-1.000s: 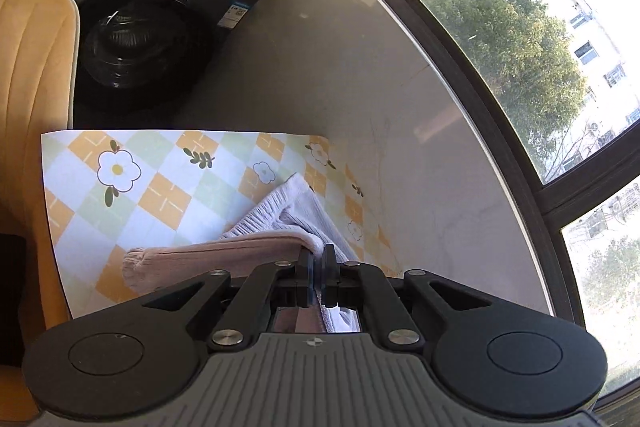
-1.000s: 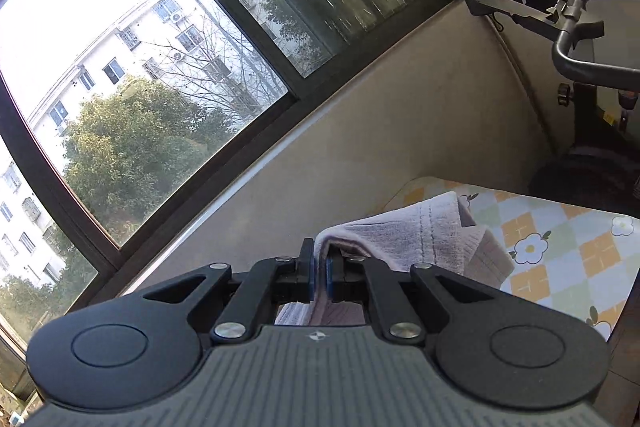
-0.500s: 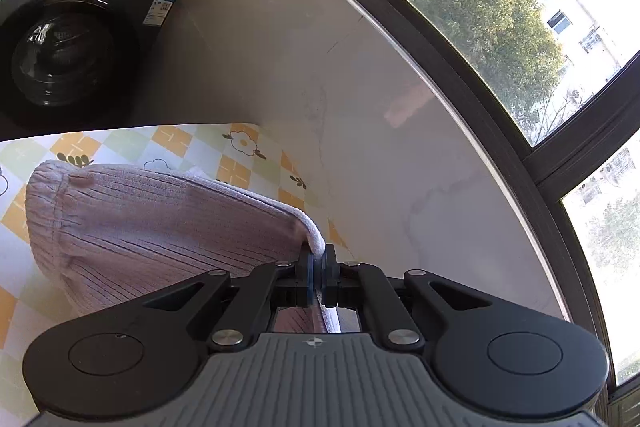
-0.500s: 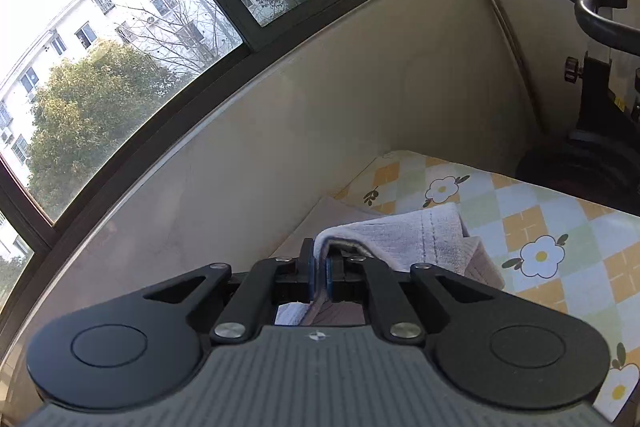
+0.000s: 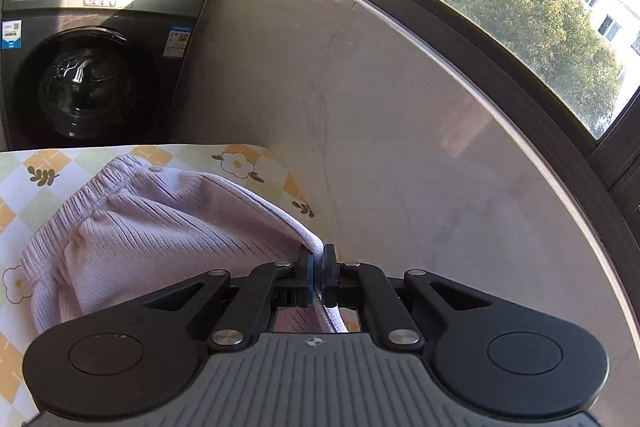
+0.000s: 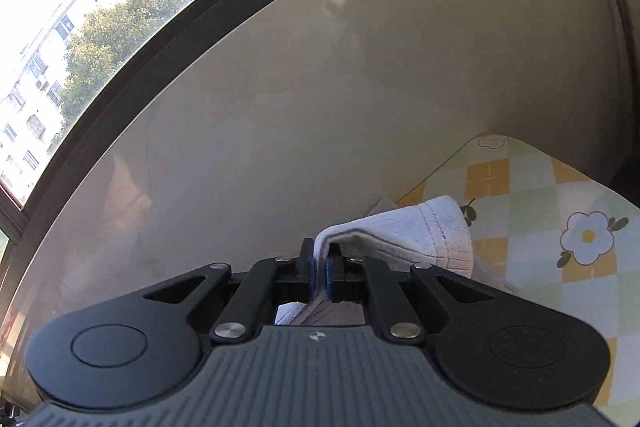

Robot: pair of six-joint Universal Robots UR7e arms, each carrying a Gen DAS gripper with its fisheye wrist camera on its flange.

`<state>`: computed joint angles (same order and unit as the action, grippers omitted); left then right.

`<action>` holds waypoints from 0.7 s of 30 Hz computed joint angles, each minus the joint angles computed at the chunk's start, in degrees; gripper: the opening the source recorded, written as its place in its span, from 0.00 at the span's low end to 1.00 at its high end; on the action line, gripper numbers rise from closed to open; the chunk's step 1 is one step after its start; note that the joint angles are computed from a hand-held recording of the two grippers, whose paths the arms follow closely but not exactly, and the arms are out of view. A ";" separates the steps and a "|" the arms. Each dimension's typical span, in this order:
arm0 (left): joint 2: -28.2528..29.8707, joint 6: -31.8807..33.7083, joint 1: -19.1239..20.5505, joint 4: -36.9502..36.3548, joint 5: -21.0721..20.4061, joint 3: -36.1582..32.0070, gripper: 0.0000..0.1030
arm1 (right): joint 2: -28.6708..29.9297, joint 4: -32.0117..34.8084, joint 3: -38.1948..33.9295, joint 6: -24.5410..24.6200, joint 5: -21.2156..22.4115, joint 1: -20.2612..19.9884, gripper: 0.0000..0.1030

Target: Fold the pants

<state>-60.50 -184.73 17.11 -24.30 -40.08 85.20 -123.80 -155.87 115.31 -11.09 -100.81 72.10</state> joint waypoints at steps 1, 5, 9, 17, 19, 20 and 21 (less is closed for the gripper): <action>1.08 0.07 1.18 1.10 0.56 -1.36 0.04 | 2.57 0.98 -1.40 -0.59 0.67 -0.58 0.06; 1.30 6.81 4.37 -3.53 2.46 -1.60 0.20 | 8.35 5.54 -4.84 -1.68 -3.73 -0.15 0.26; -0.62 13.57 2.49 -13.34 2.83 2.54 0.62 | 4.80 7.48 -2.92 -3.15 1.70 -3.40 0.41; -4.42 24.01 -8.74 -27.43 -1.86 10.88 0.61 | -11.94 16.74 5.26 -8.52 10.15 -12.10 0.42; -3.54 27.58 -10.70 -28.79 -3.70 10.60 0.61 | -16.49 19.25 7.37 -9.48 12.80 -15.68 0.42; -2.98 29.64 -11.83 -29.22 -5.02 10.54 0.61 | -19.20 21.12 8.36 -10.21 15.35 -19.02 0.42; -2.63 31.02 -12.66 -29.66 -6.18 10.62 0.61 | -21.08 22.80 9.03 -10.66 16.88 -21.23 0.42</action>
<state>-63.12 -153.70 4.45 -53.96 -46.26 95.82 -144.89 -133.07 124.34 -21.75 -83.93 50.87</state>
